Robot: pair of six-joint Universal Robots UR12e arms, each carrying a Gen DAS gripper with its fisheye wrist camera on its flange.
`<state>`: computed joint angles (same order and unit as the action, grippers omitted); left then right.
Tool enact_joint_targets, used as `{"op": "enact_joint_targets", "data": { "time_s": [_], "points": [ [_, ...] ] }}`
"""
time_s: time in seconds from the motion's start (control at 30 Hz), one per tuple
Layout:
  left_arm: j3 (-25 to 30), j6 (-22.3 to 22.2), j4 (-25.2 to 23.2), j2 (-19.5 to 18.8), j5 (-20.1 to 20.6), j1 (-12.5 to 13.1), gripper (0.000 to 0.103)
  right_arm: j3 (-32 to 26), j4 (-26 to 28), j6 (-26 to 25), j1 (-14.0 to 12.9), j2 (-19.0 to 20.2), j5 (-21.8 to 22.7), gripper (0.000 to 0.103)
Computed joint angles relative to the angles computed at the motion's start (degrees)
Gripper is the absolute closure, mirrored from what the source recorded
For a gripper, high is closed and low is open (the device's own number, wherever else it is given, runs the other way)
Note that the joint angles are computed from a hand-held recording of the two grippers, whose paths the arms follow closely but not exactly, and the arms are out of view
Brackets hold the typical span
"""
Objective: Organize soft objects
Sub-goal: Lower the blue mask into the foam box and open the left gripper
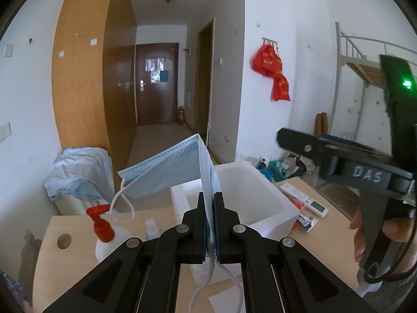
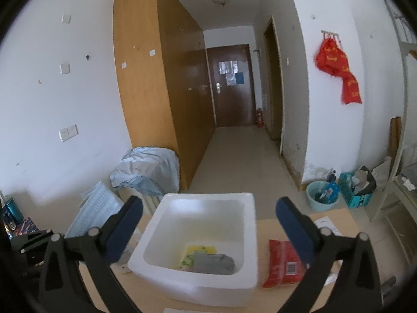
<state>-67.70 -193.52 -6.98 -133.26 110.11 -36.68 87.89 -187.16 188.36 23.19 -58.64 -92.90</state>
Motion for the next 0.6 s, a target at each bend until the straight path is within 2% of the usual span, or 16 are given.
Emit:
{"op": "enact_joint_targets", "data": {
  "time_s": [0.27,0.43,0.6],
  "points": [
    [1.99,0.89,-1.05,-1.15,-1.69,-0.3,0.098,2.51,-2.29,2.04,-0.51,-1.67,-3.87,0.0],
    [4.65,2.29,-2.07,-2.64,-1.54,-0.75,0.098,3.48,-2.68,2.94,-0.99,-2.22,-4.21,0.0],
    [6.6,2.69,-2.61,-3.84,-3.5,-0.7,0.098,4.11,-4.82,5.02,-1.54,-2.62,-4.32,0.0]
  ]
}}
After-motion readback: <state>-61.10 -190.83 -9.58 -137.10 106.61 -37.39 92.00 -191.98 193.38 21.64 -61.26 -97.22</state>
